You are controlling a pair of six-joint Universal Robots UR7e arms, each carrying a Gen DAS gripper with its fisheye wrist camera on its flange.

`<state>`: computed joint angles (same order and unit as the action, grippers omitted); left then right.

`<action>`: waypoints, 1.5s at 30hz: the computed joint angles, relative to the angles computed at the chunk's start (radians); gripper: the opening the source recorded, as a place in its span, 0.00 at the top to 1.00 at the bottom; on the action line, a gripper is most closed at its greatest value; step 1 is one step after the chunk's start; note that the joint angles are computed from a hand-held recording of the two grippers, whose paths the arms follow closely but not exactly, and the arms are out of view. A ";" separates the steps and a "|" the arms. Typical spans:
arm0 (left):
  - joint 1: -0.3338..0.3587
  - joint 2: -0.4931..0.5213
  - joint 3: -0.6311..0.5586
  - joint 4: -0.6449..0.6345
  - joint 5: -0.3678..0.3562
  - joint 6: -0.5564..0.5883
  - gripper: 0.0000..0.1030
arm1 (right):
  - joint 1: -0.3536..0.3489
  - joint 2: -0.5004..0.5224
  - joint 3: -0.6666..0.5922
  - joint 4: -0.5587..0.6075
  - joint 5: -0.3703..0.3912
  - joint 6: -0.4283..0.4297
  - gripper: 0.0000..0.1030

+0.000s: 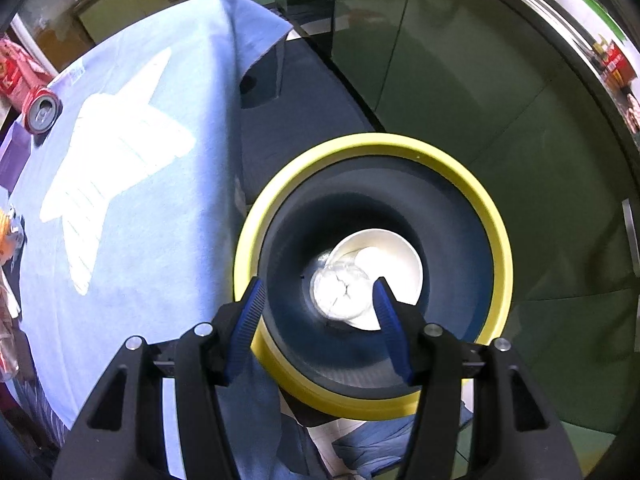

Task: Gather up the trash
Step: 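Grasp the clear plastic cup with the left gripper and drop it into the bin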

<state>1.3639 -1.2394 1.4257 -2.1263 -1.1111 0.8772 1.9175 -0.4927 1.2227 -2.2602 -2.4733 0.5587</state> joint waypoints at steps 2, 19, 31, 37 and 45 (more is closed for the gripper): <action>0.003 0.006 -0.004 0.007 0.003 -0.007 0.04 | 0.001 -0.002 0.002 -0.005 0.003 -0.006 0.48; 0.015 0.023 -0.042 0.079 -0.017 -0.037 0.19 | 0.011 -0.009 0.026 -0.018 0.014 0.000 0.48; -0.010 -0.022 -0.087 0.214 -0.100 -0.033 0.19 | 0.019 -0.010 0.035 -0.046 0.012 -0.013 0.48; -0.059 -0.012 -0.096 0.266 -0.151 -0.018 0.19 | 0.026 -0.030 0.055 -0.055 -0.006 -0.003 0.48; -0.170 0.134 -0.164 0.349 -0.267 0.053 0.19 | 0.064 -0.127 0.171 -0.113 -0.086 0.037 0.48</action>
